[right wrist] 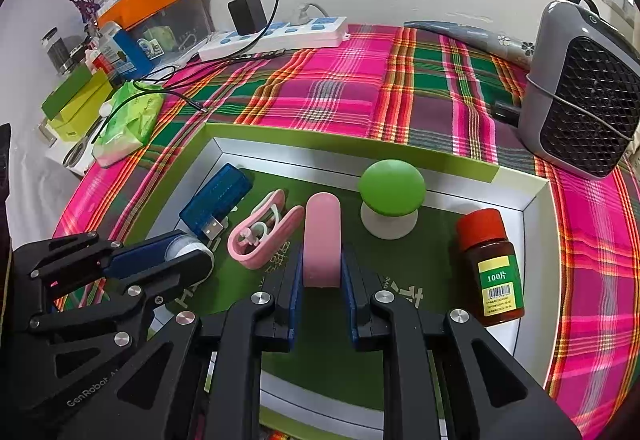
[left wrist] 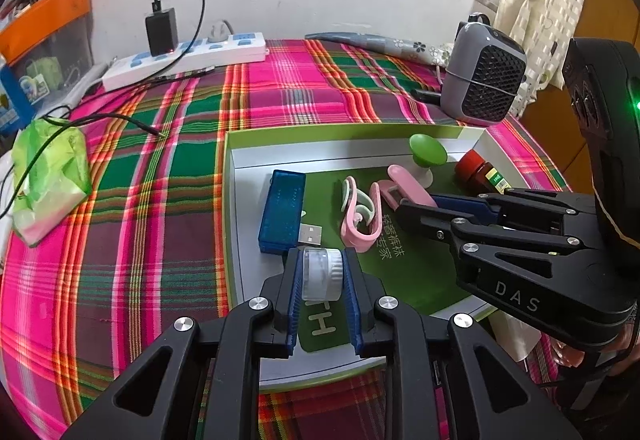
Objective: Organize rigid objects
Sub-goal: 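Carry the jar with the left tool while the right tool carries the pink block over the box, then open the left tool to drop the jar in the box while the right tool releases the pink block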
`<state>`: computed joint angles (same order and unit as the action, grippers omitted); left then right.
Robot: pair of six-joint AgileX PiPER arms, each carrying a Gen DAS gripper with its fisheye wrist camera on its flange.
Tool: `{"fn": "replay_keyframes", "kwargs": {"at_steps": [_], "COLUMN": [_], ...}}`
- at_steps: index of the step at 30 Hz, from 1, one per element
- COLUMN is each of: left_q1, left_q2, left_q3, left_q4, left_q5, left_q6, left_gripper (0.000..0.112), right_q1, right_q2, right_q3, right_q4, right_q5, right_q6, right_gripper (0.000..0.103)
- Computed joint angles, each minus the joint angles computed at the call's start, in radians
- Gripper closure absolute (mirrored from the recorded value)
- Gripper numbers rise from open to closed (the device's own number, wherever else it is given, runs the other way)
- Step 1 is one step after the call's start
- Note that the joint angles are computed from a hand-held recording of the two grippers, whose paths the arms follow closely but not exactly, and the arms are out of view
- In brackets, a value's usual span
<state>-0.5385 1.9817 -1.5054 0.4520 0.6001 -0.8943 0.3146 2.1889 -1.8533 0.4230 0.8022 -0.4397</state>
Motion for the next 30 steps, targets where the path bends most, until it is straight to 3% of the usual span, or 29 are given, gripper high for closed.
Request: {"fn": "replay_keyframes", "kwargs": {"at_steps": [14, 20, 30], "left_q1": [-0.004, -0.012, -0.042], "left_q2": [0.003, -0.017, -0.07], "left_q3": [-0.004, 0.014, 0.061], "left_q4": [-0.012, 0.017, 0.083], "left_q5": [-0.006, -0.003, 0.01], "left_q6": [0.014, -0.018, -0.083], "left_gripper": [0.086, 0.078, 0.075], "right_q1": [0.001, 0.0, -0.003], "right_q2": [-0.001, -0.017, -0.082], "right_q3": [0.003, 0.026, 0.114], "right_q4": [-0.011, 0.001, 0.026], "right_q5": [-0.01, -0.024, -0.069], "right_q6": [0.021, 0.006, -0.009], "right_gripper": [0.084, 0.084, 0.071]}}
